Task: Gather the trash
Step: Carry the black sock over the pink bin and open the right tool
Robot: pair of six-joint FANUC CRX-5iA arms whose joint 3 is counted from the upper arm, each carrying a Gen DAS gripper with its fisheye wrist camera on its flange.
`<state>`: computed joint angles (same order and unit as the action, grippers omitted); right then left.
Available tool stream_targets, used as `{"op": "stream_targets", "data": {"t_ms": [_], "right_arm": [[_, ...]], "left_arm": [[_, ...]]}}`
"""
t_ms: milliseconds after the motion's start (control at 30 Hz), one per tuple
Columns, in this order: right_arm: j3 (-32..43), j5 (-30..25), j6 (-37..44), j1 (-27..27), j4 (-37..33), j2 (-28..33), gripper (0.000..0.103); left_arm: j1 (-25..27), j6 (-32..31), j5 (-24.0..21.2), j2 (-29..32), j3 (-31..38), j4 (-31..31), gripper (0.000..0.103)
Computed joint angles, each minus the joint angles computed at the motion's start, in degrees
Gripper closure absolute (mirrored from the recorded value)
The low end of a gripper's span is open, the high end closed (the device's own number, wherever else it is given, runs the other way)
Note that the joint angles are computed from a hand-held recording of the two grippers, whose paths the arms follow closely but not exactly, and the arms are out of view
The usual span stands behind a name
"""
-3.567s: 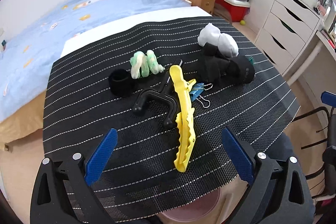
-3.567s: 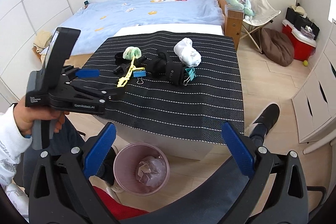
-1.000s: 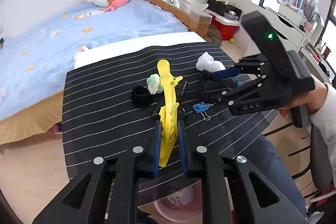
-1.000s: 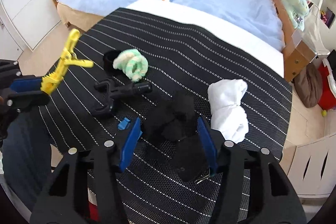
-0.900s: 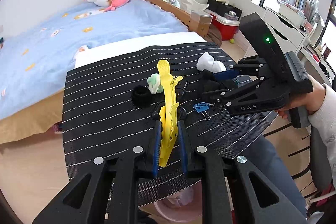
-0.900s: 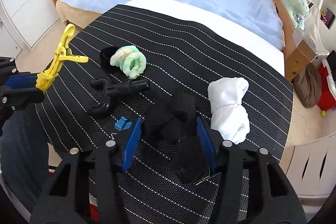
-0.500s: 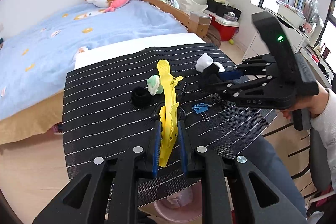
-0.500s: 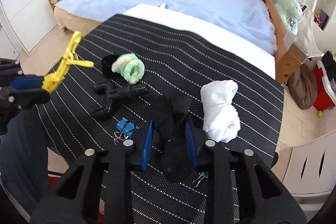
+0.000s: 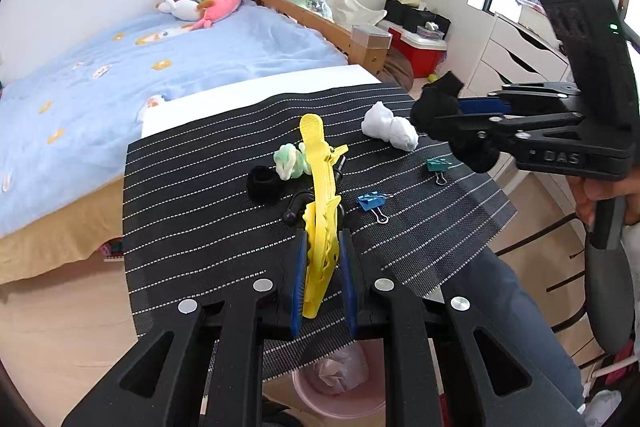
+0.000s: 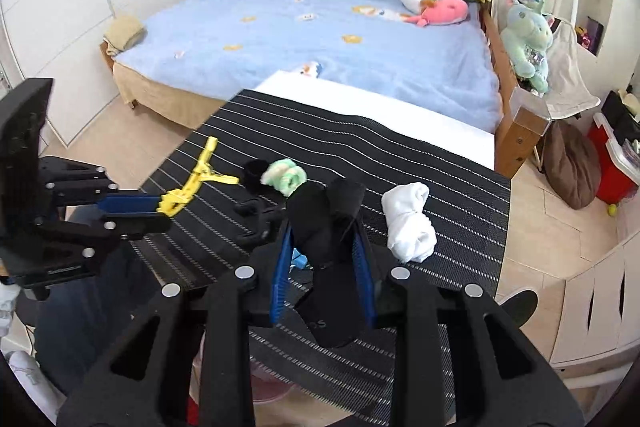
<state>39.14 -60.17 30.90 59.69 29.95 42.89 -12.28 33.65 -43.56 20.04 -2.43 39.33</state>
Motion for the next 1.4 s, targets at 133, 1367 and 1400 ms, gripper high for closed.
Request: {"op": "stream_targets", "data": {"t_ms": [133,1367,1400], "right_arm": [[-4.1,2.22,-3.59,1.6,2.59,-2.4,0.074],[-11.92,10.86,-7.69,9.29,0.0,-4.23,0.037],[-12.0,10.8,-7.99,9.34,0.22,-4.22,0.032]], "left_arm": [[0.12,-1.86,0.17,-1.29,-1.64,1.04,0.087],[3.6,-13.4,0.33,-12.15,-17.31,8.62,0.087],[3.64,-13.47,0.31,-12.19,-17.35,8.65,0.087]]}}
